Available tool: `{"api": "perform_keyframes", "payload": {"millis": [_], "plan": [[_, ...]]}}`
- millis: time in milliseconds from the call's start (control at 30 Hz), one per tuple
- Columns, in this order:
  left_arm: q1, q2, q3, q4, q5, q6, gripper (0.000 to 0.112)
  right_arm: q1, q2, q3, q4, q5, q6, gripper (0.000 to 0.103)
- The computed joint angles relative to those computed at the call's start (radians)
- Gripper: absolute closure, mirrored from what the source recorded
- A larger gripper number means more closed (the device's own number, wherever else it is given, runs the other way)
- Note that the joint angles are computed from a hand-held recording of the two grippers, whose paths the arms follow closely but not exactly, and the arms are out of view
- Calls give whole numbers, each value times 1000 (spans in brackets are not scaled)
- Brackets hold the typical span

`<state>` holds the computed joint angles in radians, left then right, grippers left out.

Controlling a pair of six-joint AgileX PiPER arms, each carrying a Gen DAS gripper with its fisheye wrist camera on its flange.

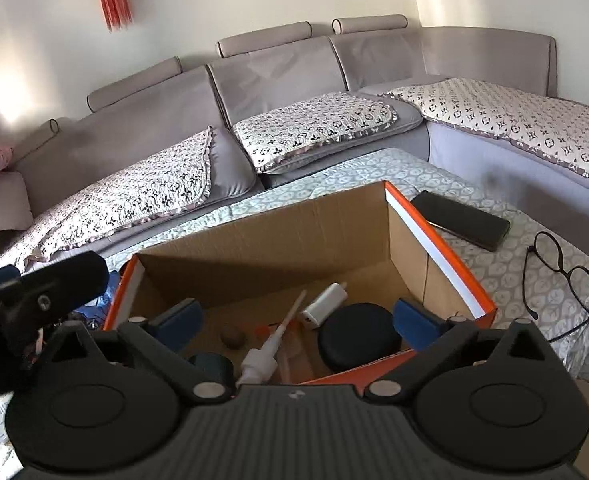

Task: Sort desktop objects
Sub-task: 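Open both grippers over the box to drop the bottle and cable, then move both grippers back to the pile of items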

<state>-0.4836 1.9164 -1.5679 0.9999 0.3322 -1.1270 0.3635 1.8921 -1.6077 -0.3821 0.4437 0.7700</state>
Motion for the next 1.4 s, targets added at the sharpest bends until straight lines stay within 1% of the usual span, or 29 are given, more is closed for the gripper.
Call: {"api": "perform_keyframes", "payload": {"millis": [200, 433, 567, 600, 667, 733, 800, 933, 1000, 1100, 1167, 1200, 1233, 1267, 1300, 1333, 1400], "plan": [[11, -60, 97, 239, -17, -229, 9, 34, -13, -8, -73, 30, 76, 0], [51, -136, 226, 426, 21, -446, 9, 113, -24, -24, -140, 62, 125, 0], [80, -200, 347, 603, 78, -650, 9, 196, -48, 8, -270, 32, 230, 0], [88, -219, 385, 643, 97, -698, 9, 221, -60, 35, -320, 6, 278, 0], [92, -261, 467, 693, 149, -764, 9, 272, -70, 68, -410, -15, 361, 0], [109, -284, 522, 697, 194, -776, 9, 326, -69, 90, -484, -33, 426, 0], [138, -291, 551, 674, 228, -764, 9, 375, -48, 89, -526, -43, 453, 0], [189, -282, 594, 634, 305, -779, 9, 443, 36, -3, -491, -21, 358, 0], [214, -274, 594, 585, 312, -762, 9, 456, 89, -63, -469, -22, 304, 0], [227, -244, 577, 555, 328, -768, 9, 476, 156, -136, -551, -14, 370, 0], [229, -212, 553, 560, 346, -777, 9, 487, 210, -188, -657, 4, 454, 1], [232, -195, 541, 574, 351, -790, 9, 490, 248, -237, -665, 25, 452, 5], [233, -171, 519, 580, 358, -796, 9, 487, 279, -285, -633, 43, 420, 11], [238, -160, 517, 594, 362, -810, 9, 482, 303, -324, -588, 52, 376, 15], [246, -140, 503, 603, 362, -819, 9, 477, 337, -383, -520, 78, 306, 22], [246, -119, 486, 614, 368, -833, 9, 474, 351, -401, -480, 85, 276, 25], [254, -105, 492, 637, 364, -865, 9, 469, 355, -392, -434, 70, 241, 25]]}}
